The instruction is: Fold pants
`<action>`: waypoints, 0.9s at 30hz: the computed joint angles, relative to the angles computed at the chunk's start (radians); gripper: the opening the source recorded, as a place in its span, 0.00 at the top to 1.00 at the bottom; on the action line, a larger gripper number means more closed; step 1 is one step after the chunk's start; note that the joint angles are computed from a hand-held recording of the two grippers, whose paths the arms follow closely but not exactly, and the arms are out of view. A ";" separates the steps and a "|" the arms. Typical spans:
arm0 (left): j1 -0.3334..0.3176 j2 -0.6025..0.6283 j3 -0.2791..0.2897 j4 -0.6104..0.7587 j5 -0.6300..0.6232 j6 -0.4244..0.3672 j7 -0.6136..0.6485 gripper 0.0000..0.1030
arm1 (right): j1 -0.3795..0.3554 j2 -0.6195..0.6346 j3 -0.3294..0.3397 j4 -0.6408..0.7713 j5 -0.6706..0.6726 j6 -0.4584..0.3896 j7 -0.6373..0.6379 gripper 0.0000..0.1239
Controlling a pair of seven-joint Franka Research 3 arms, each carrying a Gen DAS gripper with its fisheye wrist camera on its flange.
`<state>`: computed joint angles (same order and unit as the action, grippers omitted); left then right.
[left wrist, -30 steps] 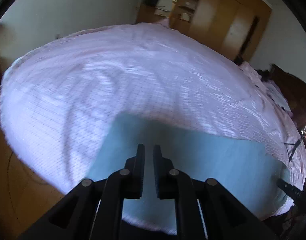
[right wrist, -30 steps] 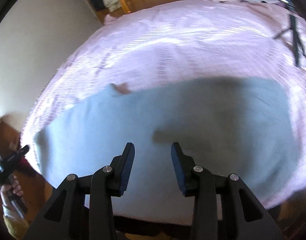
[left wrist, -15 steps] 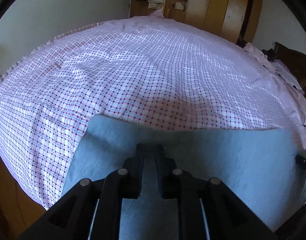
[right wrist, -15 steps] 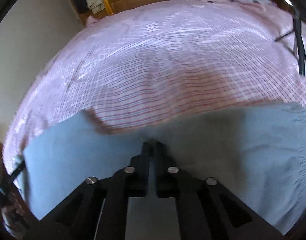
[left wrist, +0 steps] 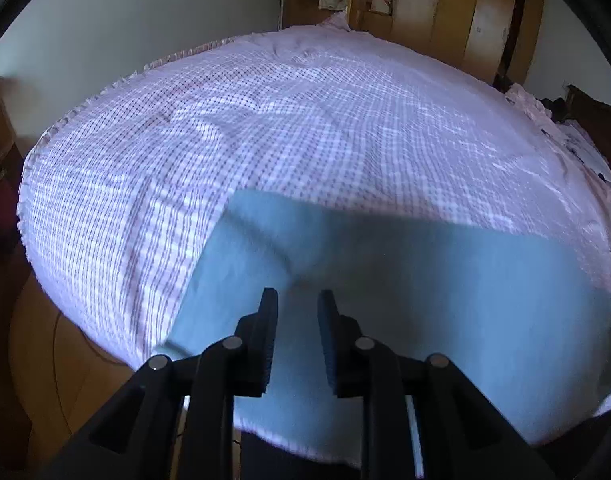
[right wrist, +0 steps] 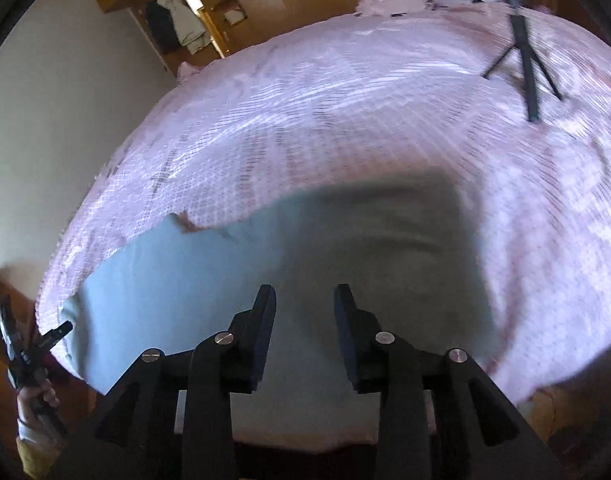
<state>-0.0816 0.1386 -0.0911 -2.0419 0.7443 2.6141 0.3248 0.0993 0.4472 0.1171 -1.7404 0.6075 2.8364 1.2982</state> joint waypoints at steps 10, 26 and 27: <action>-0.011 -0.030 -0.034 -0.053 -0.094 0.014 0.035 0.74 | -0.148 -0.108 0.105 -0.180 0.386 0.025 -0.309 0.74; -0.046 0.012 -0.028 -0.024 -0.112 -0.028 0.033 0.70 | -0.105 -0.077 0.084 -0.189 0.876 0.194 -0.761 0.76; -0.046 0.013 -0.029 -0.023 -0.114 -0.030 0.035 0.70 | -0.100 -0.076 0.086 -0.177 0.964 0.232 -0.865 0.77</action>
<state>-0.1272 0.1514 -0.1197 -2.0648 0.6300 2.5846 0.3603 -0.0010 0.3715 0.2028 -1.9176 1.5719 3.0687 0.4331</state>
